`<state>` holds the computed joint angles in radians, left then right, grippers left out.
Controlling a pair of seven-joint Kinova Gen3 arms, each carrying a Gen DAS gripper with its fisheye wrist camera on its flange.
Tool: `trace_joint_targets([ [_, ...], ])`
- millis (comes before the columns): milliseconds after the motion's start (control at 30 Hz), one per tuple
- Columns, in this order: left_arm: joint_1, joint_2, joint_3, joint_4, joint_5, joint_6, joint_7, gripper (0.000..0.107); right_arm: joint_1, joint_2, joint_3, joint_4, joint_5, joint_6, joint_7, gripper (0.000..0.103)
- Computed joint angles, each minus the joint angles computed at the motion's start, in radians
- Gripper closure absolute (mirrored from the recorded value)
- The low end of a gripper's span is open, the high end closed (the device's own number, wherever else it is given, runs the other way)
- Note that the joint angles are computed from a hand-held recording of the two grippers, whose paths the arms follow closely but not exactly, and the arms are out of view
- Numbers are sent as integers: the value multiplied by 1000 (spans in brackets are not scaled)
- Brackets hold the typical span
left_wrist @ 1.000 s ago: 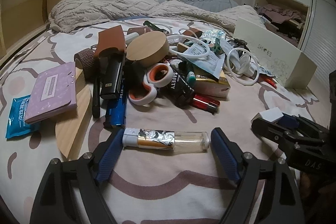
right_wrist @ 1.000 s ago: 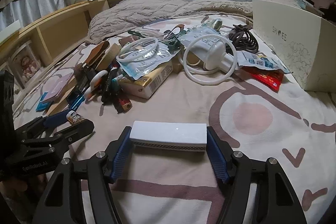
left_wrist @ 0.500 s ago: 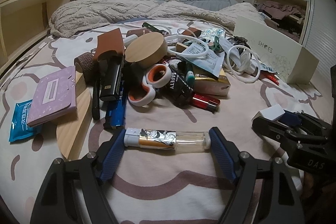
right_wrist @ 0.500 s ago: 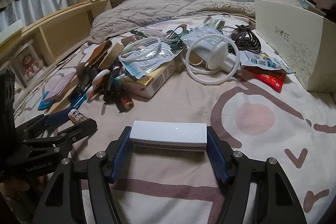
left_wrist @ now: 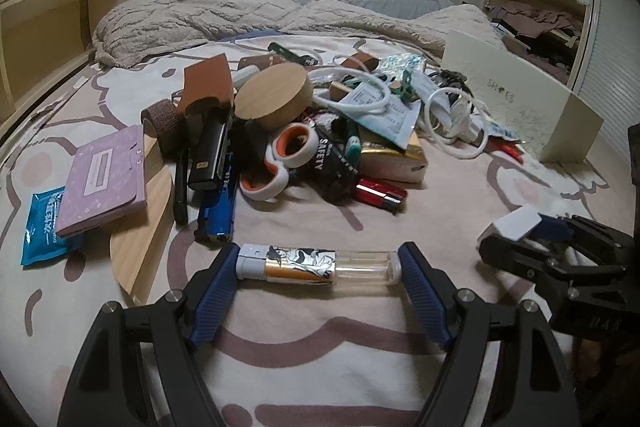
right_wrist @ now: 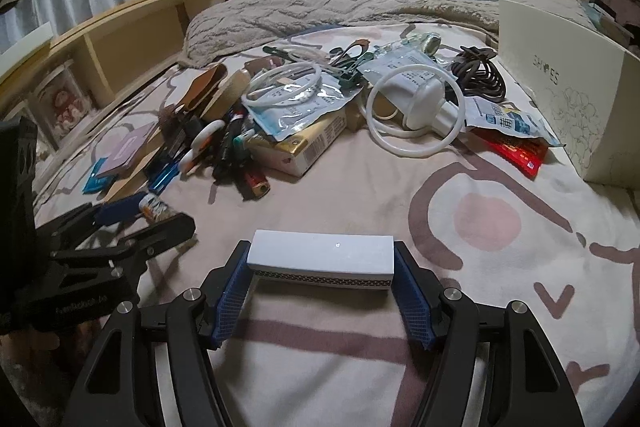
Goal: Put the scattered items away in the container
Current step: 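Carry the white box with the right gripper over the shoe box while the left gripper carries the vial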
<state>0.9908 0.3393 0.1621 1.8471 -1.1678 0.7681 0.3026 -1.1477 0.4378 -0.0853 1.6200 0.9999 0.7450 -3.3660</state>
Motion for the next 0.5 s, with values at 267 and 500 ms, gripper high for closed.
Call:
trace_joint_targets([
  [267,26,-16,22,-32,6,50,-35,28,48,-52,-49,-13,-132,7,229,34],
  [500,35,-35,37,-68,8,92,-82,28,111,-131,-74,-51,-242,71,443,34],
])
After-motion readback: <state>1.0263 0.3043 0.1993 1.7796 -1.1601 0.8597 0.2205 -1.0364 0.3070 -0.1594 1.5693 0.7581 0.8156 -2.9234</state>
